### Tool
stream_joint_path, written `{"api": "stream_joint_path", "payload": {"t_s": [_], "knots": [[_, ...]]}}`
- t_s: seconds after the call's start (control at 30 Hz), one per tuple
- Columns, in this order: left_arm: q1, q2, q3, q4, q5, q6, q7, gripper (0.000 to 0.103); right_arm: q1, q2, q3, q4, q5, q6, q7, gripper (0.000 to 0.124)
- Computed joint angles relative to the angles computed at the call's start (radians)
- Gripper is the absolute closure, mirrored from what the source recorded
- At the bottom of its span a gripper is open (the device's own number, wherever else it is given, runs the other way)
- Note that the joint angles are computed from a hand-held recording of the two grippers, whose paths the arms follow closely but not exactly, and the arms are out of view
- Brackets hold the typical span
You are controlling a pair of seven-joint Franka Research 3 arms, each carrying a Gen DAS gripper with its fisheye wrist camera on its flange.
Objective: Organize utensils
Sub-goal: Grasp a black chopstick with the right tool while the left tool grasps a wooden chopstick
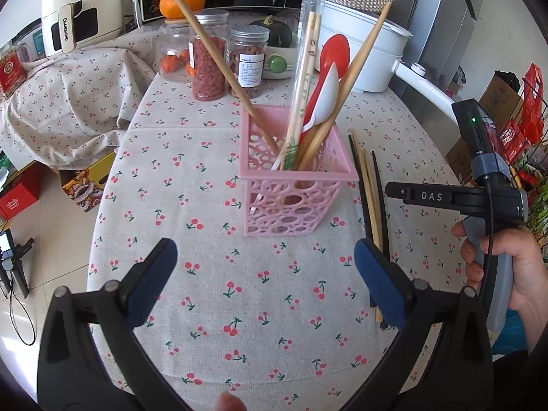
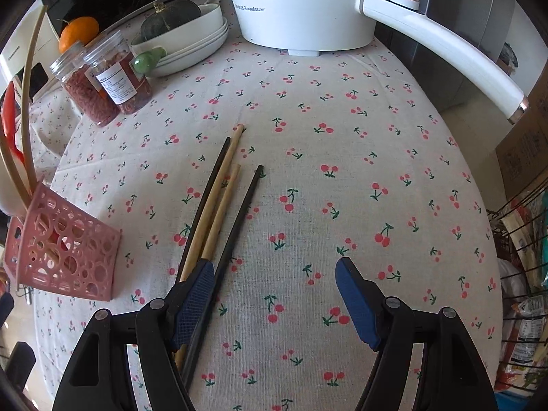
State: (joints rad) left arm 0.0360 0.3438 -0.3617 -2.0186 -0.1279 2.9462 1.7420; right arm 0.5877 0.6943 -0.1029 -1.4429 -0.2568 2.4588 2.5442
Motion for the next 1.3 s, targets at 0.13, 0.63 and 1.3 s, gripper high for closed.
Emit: {"api": "stream_joint_path", "payload": {"t_s": [0.13, 0.63, 1.3], "knots": [[-0.014, 0.004, 0.017, 0.007, 0.022, -0.02, -0.014, 0.0, -0.003, 0.048, 0.012, 0.078, 0.018, -0.06, -0.032, 0.049], [-0.024, -0.047, -0.009, -0.033, -0.068, -0.107, 0.107, 0.0, -0.066, -0.024, 0.096, -0.01, 0.16, -0.092, -0.215, 0.117], [-0.386, 0.266, 0.156, 0.488, 0.32, -0.404, -0.233, 0.058, -0.161, -0.399, 0.088, -0.56, 0.19, 0.219, -0.135, 0.118]]}}
